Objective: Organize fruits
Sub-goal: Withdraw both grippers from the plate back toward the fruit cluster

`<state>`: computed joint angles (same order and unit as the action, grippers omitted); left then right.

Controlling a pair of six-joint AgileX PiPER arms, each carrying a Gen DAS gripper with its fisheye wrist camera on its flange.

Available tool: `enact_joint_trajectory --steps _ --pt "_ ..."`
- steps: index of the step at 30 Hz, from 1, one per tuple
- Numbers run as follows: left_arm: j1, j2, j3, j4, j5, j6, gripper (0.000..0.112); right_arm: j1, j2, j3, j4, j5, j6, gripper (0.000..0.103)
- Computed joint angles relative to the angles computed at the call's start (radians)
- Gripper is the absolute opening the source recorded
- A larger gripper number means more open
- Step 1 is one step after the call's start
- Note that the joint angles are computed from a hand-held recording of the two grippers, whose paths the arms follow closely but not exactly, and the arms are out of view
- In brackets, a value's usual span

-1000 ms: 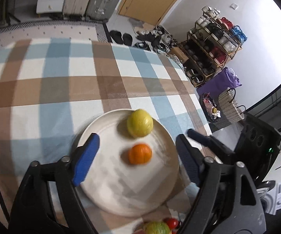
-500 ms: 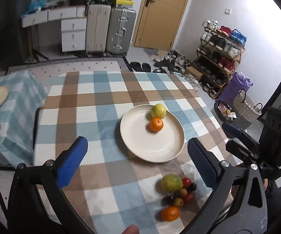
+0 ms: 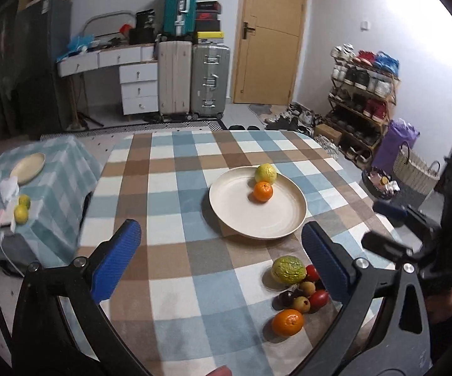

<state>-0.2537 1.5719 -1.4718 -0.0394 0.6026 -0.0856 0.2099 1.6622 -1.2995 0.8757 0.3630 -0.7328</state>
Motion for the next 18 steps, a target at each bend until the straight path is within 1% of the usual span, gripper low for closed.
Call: enact_joint_trajectory --steps 1,3,4,6,10,14,18 --pt "-0.009 -0.016 0.051 0.022 -0.045 -0.049 0.102 0.008 -0.009 0.02 -0.018 -0.013 0.017 0.103" --pt "-0.023 -0.026 0.11 0.048 -0.09 -0.114 0.102 0.009 -0.023 0.061 0.032 -0.025 -0.015 0.103" --pt "-0.03 -0.02 0.128 0.047 -0.104 -0.116 0.102 0.008 -0.038 0.098 0.106 -0.031 -0.074 0.103" --pt "-0.045 0.018 0.134 0.047 -0.129 -0.113 0.102 0.008 -0.058 0.151 0.18 -0.046 -0.134 0.103" --pt "-0.089 0.033 0.211 0.098 -0.181 -0.185 0.102 0.006 -0.069 0.217 0.245 -0.053 -0.194 0.103" --pt "-0.102 0.074 0.236 0.053 -0.199 -0.167 0.102 -0.011 -0.068 0.286 0.366 -0.03 -0.304 0.103" --pt "-0.099 0.097 0.248 -0.045 -0.212 -0.085 0.102 0.002 -0.062 0.318 0.36 -0.055 -0.305 0.103"
